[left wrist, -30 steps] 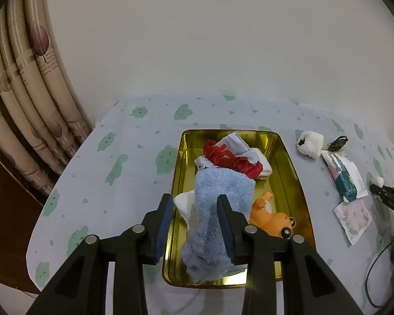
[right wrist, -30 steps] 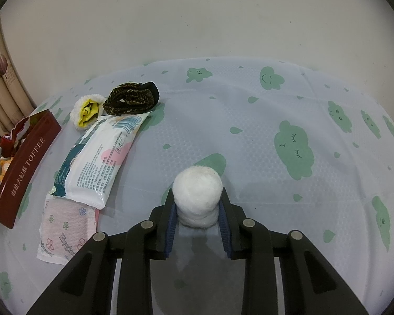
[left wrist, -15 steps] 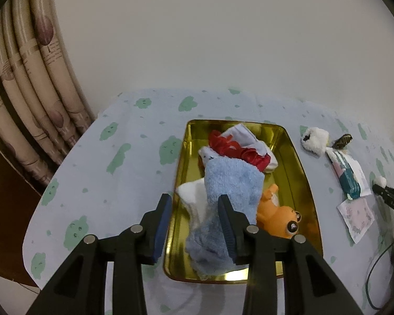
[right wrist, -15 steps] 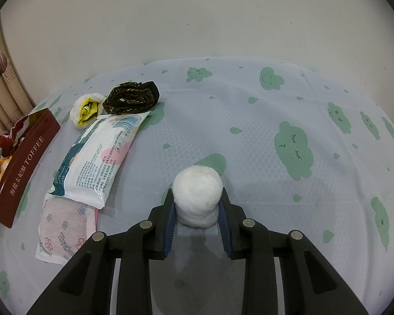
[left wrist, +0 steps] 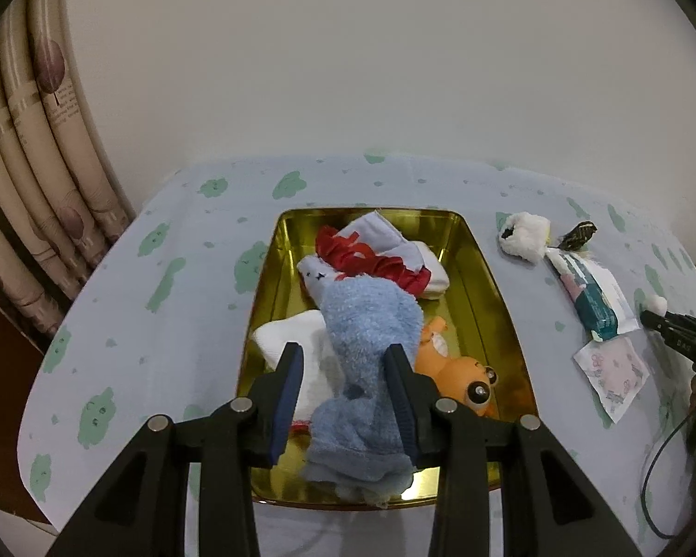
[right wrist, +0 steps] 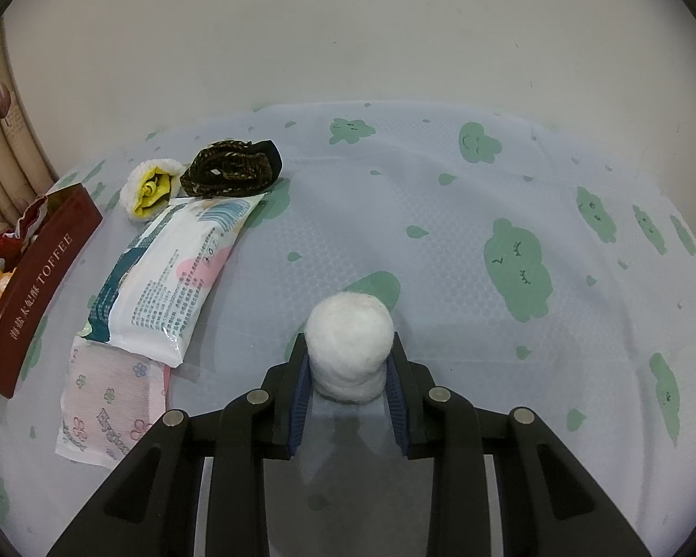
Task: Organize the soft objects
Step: 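Carry the blue sock into the tin and open the left gripper, then carry the cotton ball into the tin and open the right gripper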
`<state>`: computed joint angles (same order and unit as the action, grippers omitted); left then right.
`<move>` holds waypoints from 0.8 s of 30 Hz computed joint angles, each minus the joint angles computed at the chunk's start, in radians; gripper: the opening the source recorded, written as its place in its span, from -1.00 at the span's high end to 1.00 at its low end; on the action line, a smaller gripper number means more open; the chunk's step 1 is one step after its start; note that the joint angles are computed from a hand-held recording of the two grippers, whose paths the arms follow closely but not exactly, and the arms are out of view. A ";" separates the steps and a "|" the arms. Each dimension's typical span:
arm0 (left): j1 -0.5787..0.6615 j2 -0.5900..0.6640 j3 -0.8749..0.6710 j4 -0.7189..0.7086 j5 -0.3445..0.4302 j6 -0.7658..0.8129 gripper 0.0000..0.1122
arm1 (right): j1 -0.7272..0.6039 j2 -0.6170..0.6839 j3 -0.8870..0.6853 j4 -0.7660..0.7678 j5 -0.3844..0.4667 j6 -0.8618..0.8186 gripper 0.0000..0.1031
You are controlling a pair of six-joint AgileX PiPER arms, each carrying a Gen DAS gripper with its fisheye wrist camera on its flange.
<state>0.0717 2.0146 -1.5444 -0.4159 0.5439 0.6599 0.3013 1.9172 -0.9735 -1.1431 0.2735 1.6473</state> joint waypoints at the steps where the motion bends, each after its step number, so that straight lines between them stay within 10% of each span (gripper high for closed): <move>1: 0.002 -0.009 0.012 -0.003 -0.013 0.004 0.34 | -0.004 -0.003 0.006 -0.018 -0.012 0.019 0.43; 10: 0.024 -0.149 0.248 -0.118 -0.256 0.150 0.03 | 0.032 -0.012 0.008 -0.083 0.044 0.100 0.62; 24: 0.073 -0.142 0.247 -0.001 -0.307 -0.040 0.03 | 0.168 -0.037 -0.219 0.278 0.230 -0.313 0.63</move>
<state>0.1446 1.8722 -1.2978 -0.4168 0.2370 0.6194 0.4697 1.8806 -1.1924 -0.8654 0.5030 1.3345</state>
